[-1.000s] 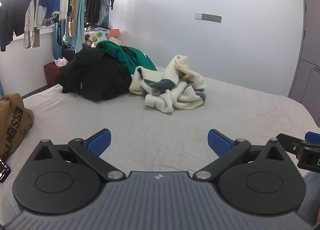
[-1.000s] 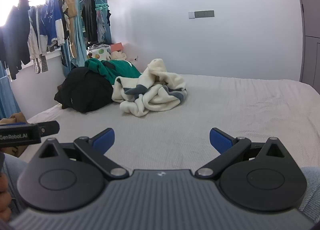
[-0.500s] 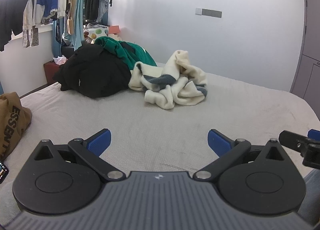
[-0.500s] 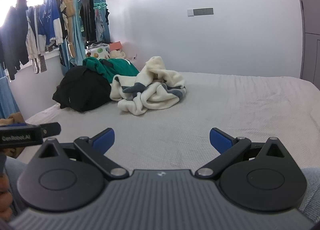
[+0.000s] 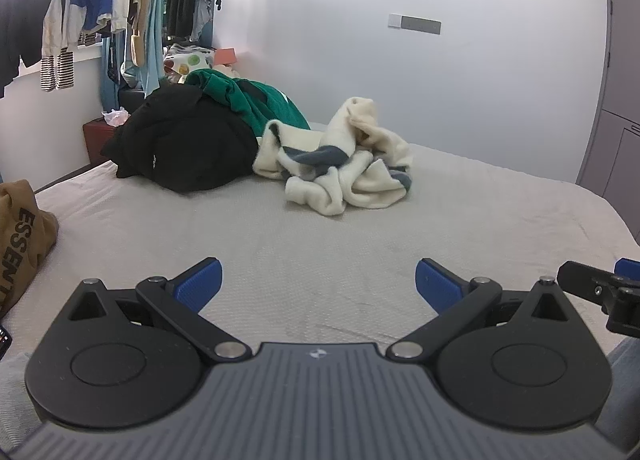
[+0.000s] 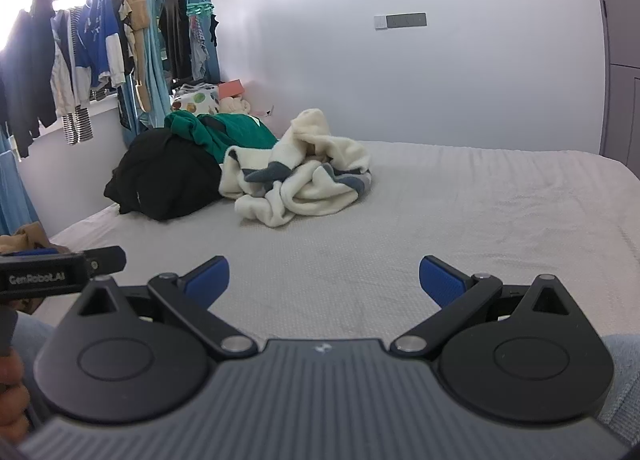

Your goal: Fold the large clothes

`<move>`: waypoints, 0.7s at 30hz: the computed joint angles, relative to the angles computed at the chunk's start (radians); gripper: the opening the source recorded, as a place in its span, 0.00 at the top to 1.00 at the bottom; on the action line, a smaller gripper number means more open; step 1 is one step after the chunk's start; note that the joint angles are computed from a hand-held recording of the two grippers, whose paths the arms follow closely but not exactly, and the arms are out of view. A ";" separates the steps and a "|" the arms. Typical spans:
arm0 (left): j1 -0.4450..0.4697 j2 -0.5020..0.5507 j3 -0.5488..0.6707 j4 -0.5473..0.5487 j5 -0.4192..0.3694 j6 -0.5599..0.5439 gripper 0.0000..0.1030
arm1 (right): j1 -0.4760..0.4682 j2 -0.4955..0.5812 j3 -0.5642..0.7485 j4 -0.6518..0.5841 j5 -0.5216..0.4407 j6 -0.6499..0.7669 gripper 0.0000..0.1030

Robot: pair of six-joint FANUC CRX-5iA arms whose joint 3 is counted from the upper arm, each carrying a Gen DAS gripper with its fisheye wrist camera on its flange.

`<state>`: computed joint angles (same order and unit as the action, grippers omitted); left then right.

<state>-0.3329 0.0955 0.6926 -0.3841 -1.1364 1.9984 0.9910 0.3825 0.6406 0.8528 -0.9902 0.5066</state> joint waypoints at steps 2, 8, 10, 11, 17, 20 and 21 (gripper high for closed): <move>0.006 0.001 -0.005 0.011 0.005 -0.003 0.00 | 0.000 0.000 0.000 -0.002 -0.001 0.004 0.00; 0.014 0.009 -0.015 0.003 0.016 0.007 0.00 | -0.008 0.024 0.046 -0.030 -0.018 0.029 0.00; 0.016 0.014 -0.015 -0.011 0.024 0.012 0.00 | -0.012 0.038 0.071 -0.043 -0.029 0.044 0.00; 0.018 0.018 -0.013 -0.009 0.027 0.010 0.00 | -0.013 0.045 0.083 -0.051 -0.036 0.050 0.00; 0.058 0.080 0.037 0.053 0.042 -0.036 0.00 | -0.035 0.105 0.196 -0.130 -0.080 0.101 0.00; 0.081 0.134 0.094 0.085 0.041 -0.072 0.00 | -0.050 0.156 0.291 -0.176 -0.105 0.153 0.00; 0.089 0.154 0.118 0.096 0.039 -0.086 0.00 | -0.054 0.181 0.335 -0.188 -0.120 0.173 0.00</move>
<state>-0.2444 0.2500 0.8102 -0.2877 -1.0972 1.9123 0.9366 0.5631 0.9757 0.6648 -1.1104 0.6799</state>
